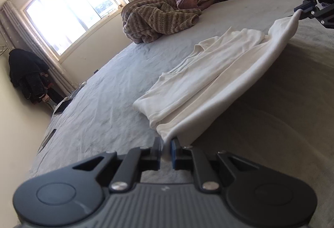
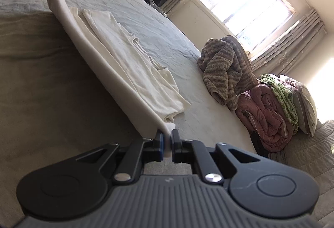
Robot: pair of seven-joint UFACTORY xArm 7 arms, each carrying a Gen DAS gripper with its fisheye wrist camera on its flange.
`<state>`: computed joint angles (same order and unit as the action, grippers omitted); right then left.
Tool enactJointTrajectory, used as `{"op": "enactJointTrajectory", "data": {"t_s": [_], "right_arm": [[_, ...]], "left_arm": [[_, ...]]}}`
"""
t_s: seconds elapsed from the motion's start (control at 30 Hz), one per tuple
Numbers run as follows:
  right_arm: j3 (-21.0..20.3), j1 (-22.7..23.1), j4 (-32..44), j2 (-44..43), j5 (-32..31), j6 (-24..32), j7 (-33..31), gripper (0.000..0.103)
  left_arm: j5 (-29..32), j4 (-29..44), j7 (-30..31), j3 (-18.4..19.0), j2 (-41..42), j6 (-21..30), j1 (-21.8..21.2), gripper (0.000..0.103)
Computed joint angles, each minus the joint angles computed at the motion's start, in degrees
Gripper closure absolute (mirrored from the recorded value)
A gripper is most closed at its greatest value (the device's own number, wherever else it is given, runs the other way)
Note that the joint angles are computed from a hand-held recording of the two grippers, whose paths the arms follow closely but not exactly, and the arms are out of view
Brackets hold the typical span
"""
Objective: Fold clothes
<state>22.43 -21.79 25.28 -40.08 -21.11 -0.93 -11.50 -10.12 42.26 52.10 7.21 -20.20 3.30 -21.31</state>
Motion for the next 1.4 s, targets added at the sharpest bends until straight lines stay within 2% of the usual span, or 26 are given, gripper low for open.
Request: {"op": "enactJointTrajectory", "data": {"t_s": [0.27,0.47,0.63,0.8,0.9,0.97,1.03,1.13,1.27,1.4], "right_arm": [[4.0,-6.1,4.5,3.4,0.4,-2.3,2.3,0.096],[7.5,-11.1,9.4,7.4,0.5,-2.7,3.9,0.096],[10.5,-15.4,15.1,11.9,-0.9,-0.6,6.8,0.096],[16.0,-22.0,23.7,19.6,-5.8,2.5,11.2,0.096],[20.8,-26.4,29.5,25.6,-10.0,6.0,15.3,0.098],[26.4,-31.6,33.8,30.0,-17.3,9.0,21.0,0.098],[30.3,-34.3,37.9,34.7,-26.0,12.7,27.1,0.098],[31.0,-32.8,42.9,40.7,-34.3,17.3,33.1,0.098],[28.4,-26.7,49.1,47.7,-42.1,24.0,39.2,0.098],[25.4,-21.5,52.5,52.0,-43.0,28.9,41.1,0.098]], "left_arm": [[2.0,2.5,-5.1,-3.5,2.7,-2.6,3.3,0.094],[5.4,8.0,-12.7,-7.9,7.2,-3.1,8.1,0.094],[2.0,15.8,-11.2,-5.2,12.8,-1.7,4.8,0.095],[5.7,26.1,-16.1,-9.2,21.1,2.3,9.5,0.095],[5.8,32.4,-16.5,-10.9,26.4,5.4,11.3,0.095],[6.0,36.9,-17.1,-11.7,30.0,7.6,12.1,0.096],[6.4,41.4,-18.2,-12.2,33.6,9.8,12.5,0.096],[7.5,47.0,-20.9,-12.0,38.1,12.8,12.4,0.096],[10.4,53.2,-24.2,-11.0,43.1,15.0,11.4,0.096],[14.3,57.8,-27.2,-9.5,46.9,16.9,9.5,0.096]]}}
